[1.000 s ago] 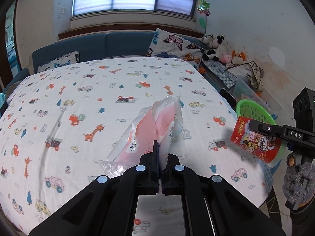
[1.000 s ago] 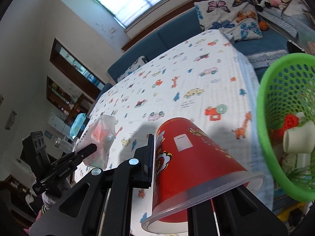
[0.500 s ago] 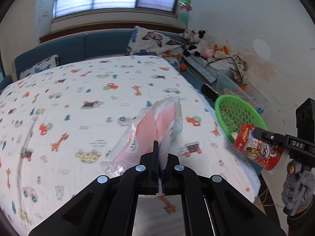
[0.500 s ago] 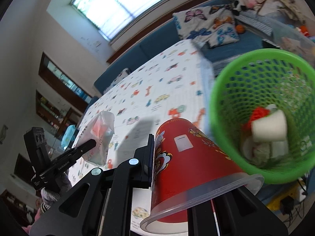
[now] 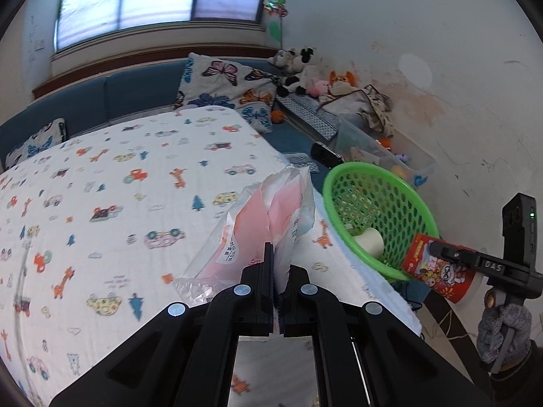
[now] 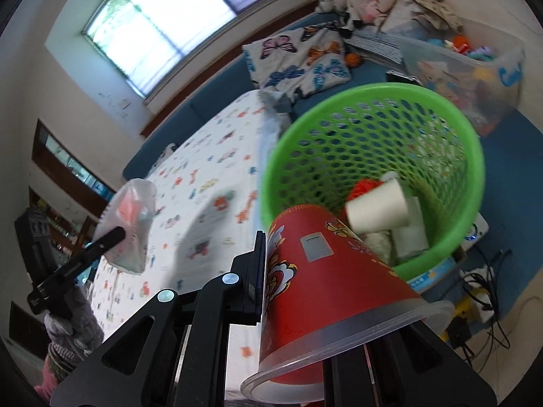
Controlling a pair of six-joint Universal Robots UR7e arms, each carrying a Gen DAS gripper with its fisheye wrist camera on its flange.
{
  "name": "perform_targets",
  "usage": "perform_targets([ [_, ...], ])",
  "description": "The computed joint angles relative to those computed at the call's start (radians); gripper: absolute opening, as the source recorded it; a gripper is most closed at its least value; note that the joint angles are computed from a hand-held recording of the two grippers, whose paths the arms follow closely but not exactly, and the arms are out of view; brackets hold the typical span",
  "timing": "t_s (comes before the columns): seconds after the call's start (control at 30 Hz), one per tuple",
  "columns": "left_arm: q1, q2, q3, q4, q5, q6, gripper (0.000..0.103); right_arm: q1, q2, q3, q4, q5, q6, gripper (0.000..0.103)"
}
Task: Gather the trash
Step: 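Open the right gripper over the basket to drop the red cup while the left gripper holds the bag above, then open the left gripper to drop the clear plastic bag into the basket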
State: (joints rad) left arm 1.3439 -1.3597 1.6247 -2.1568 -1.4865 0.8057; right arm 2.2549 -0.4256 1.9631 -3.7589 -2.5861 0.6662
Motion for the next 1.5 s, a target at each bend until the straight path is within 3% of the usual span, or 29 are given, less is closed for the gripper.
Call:
perform_targets([
  [0.23, -0.037, -0.001, 0.035, 0.000, 0.007, 0.006, 0.002, -0.033, -0.036, 0.036, 0.012, -0.005, -0.017, 0.013],
  [0.5, -0.084, 0.018, 0.063, -0.005, 0.022, 0.008, 0.002, -0.129, -0.117, 0.054, 0.129, 0.028, -0.030, 0.015],
  [0.6, -0.104, 0.031, 0.073, -0.006, 0.029, 0.004, 0.002, -0.164, -0.141, 0.057, 0.150, 0.032, -0.047, 0.025],
  [0.67, -0.116, 0.036, 0.082, -0.007, 0.032, 0.003, 0.002, -0.186, -0.160, 0.060, 0.175, 0.041, -0.049, 0.042],
  [0.7, -0.124, 0.039, 0.089, -0.009, 0.034, 0.004, 0.002, -0.191, -0.163, 0.060, 0.180, 0.038, -0.052, 0.055],
  [0.83, -0.147, 0.053, 0.106, -0.012, 0.038, 0.006, 0.002, -0.199, -0.176, 0.066, 0.222, 0.025, -0.049, 0.059],
  [0.9, -0.156, 0.063, 0.110, -0.013, 0.042, 0.002, 0.002, -0.197, -0.182, 0.077, 0.225, 0.023, -0.041, 0.066],
  [1.27, -0.201, 0.125, 0.142, -0.024, 0.070, -0.028, 0.002, -0.130, -0.204, 0.152, 0.257, -0.025, 0.087, 0.072],
  [1.5, -0.214, 0.159, 0.147, -0.004, 0.081, -0.066, 0.002, -0.075, -0.202, 0.148, 0.399, -0.102, 0.203, 0.081],
])
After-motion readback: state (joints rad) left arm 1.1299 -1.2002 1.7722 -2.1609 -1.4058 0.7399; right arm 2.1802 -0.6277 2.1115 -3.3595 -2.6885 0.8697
